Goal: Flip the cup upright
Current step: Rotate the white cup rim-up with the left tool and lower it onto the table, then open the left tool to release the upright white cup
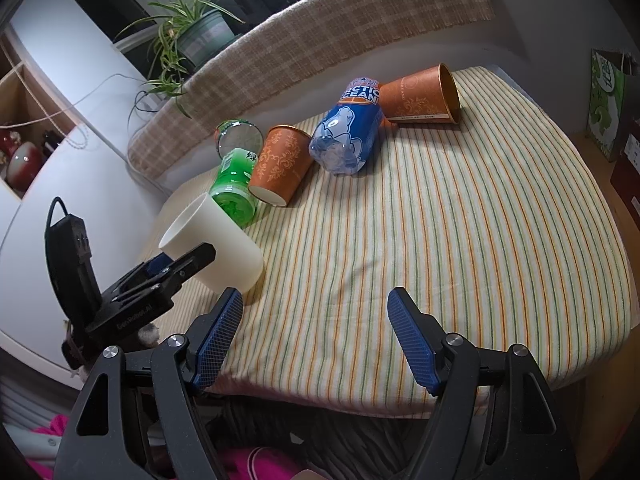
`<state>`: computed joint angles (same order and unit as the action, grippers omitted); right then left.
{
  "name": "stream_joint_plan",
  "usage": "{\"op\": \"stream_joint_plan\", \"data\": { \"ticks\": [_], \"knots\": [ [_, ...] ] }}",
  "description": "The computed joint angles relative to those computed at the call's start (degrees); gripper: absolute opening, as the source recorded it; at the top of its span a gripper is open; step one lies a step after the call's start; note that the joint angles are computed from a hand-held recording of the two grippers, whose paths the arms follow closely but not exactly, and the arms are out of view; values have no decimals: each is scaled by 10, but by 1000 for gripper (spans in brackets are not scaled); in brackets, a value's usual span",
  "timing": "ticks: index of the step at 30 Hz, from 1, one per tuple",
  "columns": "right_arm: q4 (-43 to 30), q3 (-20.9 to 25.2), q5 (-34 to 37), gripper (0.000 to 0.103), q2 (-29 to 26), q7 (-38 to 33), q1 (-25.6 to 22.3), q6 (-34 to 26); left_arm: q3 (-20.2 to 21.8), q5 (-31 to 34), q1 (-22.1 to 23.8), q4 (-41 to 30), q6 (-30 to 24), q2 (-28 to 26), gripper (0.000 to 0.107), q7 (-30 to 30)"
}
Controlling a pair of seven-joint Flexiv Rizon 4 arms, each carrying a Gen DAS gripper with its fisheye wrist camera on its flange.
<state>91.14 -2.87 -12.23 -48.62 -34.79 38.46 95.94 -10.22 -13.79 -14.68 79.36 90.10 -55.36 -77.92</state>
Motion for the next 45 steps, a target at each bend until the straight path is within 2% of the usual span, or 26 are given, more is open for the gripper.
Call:
{"op": "stream_joint_plan", "data": {
  "ticks": [9,18,24,32,37,40,43,45],
  "knots": [
    [4,-48,0,75,3,10,37,-3,-26,-1,14,9,-6,1,77,13],
    [10,-58,-1,75,5,13,44,0,-49,-7,29,21,-10,2,81,26],
    [11,-64,-2,75,5,11,48,1,-49,-12,30,28,-16,4,81,30],
    [9,-108,-1,75,-1,22,85,2,-53,-11,38,63,6,16,81,28],
    [9,-156,1,75,-12,29,123,6,-46,-4,39,94,37,27,81,16],
    [10,-208,13,75,-25,39,164,16,-39,4,38,117,64,35,81,6],
    [11,-259,31,76,-41,43,203,27,-12,9,23,140,110,46,81,-15],
    [13,-310,48,77,-59,46,242,29,6,10,12,151,141,51,81,-30]
  ]
}}
